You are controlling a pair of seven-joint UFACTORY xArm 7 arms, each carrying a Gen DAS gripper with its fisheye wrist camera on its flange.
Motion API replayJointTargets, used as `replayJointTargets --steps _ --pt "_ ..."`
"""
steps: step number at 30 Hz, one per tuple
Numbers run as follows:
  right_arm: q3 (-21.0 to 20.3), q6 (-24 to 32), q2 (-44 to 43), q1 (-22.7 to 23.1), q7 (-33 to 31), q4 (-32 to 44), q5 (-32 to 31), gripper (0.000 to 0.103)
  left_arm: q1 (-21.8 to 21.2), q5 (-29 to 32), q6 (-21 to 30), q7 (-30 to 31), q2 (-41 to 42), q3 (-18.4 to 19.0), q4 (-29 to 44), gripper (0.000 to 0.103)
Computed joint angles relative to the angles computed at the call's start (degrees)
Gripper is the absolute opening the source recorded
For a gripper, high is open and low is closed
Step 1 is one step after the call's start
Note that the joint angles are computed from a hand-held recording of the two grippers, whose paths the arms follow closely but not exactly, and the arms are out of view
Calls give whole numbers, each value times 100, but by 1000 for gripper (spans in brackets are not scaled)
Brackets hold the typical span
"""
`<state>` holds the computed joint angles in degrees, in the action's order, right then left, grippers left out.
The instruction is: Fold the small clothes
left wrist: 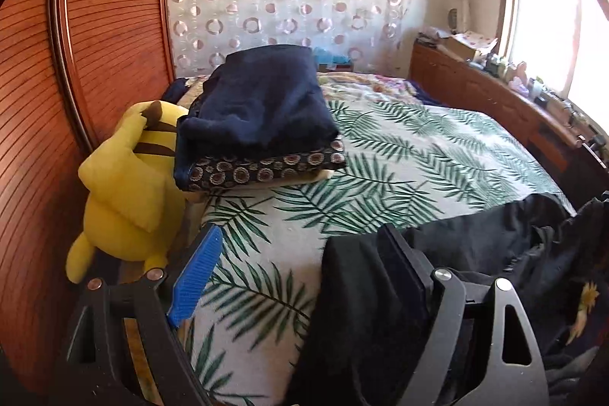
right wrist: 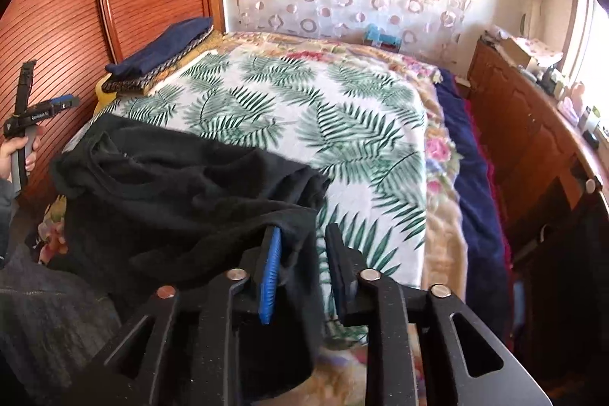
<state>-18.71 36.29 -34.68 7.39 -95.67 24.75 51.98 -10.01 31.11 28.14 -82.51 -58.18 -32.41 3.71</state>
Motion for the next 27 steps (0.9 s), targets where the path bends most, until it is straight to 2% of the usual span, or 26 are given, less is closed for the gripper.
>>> replayJointTargets --steps 3,5,9,14,20,21,22,27 --pt "-24 -277 171 196 -136 102 397 42 381 119 -499 18 300 44 0 84" --pt "-60 -342 425 352 -239 228 787 43 641 175 -724 34 561 -37 71 84" --pt "140 -356 1173 560 -559 584 1645 43 1220 322 -1220 68 1066 -285 241 84" --pt "666 -457 2152 608 -723 1016 2207 43 1621 325 -1660 174 1431 -436 305 84" --pt "1297 -690 2741 403 -667 1297 2339 44 1973 116 -2237 456 1792 -554 253 84" --pt "1369 -703 2796 334 -639 1337 2314 44 2051 60 -2288 502 1860 -610 260 82" --pt "1455 -737 2848 276 -581 1382 2290 44 2140 1 -2353 543 1945 -665 263 75" --pt "1806 -836 3119 1 -534 1576 2384 50 2425 -291 -2989 822 2223 -744 151 55"
